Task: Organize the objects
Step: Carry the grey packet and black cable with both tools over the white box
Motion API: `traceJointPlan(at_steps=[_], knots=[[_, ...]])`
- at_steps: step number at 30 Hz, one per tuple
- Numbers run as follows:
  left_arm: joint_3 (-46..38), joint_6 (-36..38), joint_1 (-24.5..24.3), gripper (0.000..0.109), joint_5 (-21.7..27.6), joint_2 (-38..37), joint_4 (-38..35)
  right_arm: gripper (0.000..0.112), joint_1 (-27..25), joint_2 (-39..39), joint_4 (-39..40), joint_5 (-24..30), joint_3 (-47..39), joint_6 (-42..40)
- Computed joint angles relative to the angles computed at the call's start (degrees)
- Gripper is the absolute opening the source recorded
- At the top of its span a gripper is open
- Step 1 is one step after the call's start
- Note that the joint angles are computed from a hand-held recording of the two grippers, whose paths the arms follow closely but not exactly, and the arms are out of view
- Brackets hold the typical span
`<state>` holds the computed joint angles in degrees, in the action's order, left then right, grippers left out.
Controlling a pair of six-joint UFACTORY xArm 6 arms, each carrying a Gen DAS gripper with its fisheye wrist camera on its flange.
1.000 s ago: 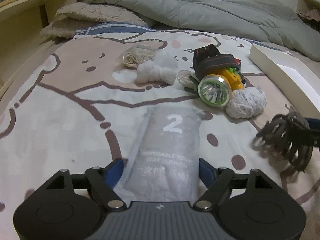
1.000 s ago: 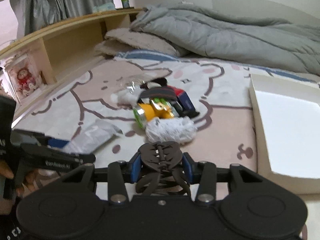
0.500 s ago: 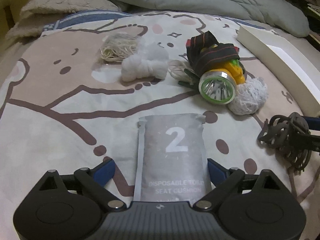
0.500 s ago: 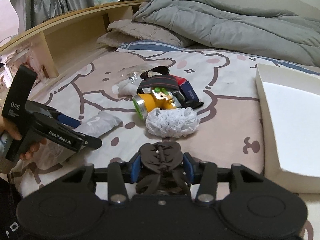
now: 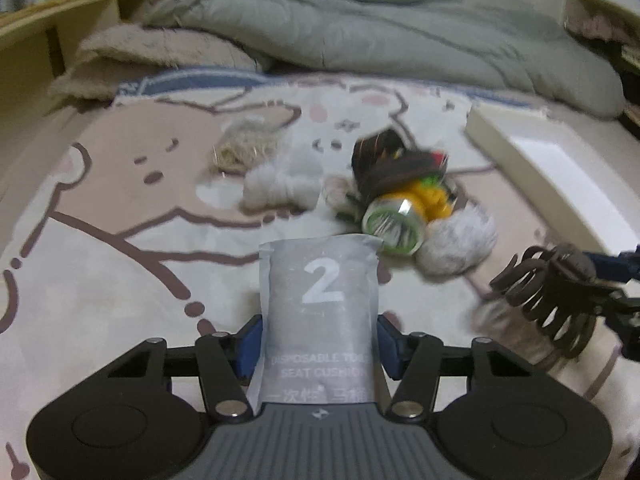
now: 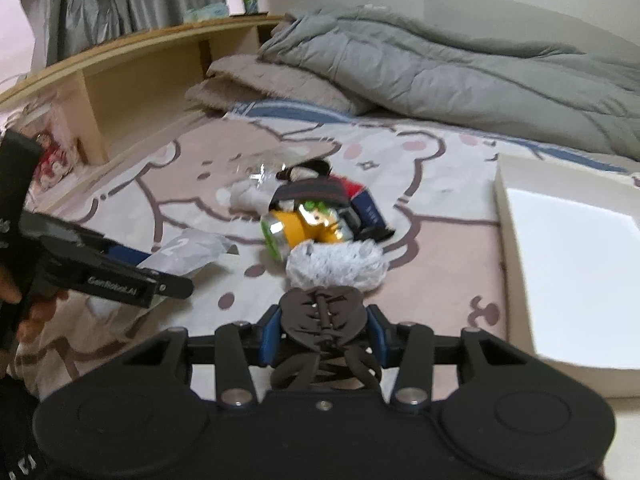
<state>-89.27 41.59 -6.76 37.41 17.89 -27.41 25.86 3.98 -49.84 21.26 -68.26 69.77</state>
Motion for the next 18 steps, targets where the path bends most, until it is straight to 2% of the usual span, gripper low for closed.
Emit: traceJointPlan(at_steps=[8,13,18], knots=[[4.4,-3.8,-1.8,0.058,-2.5,-6.3,-3.4,0.046,1.7,-3.0,-4.5,7.2,-1.9,4.7],[4.7,-4.8,-3.4,0.058,-3.0,-8.5,-3.9,0.046,1.7,-7.1,-7.6,9.5,-0.3,8.6],[4.5,-6.6,-5.5,0.058,-3.1,-9.6,-3.9,0.046,1.1,-11.3,-8.5,12.0,1.5,8.6]])
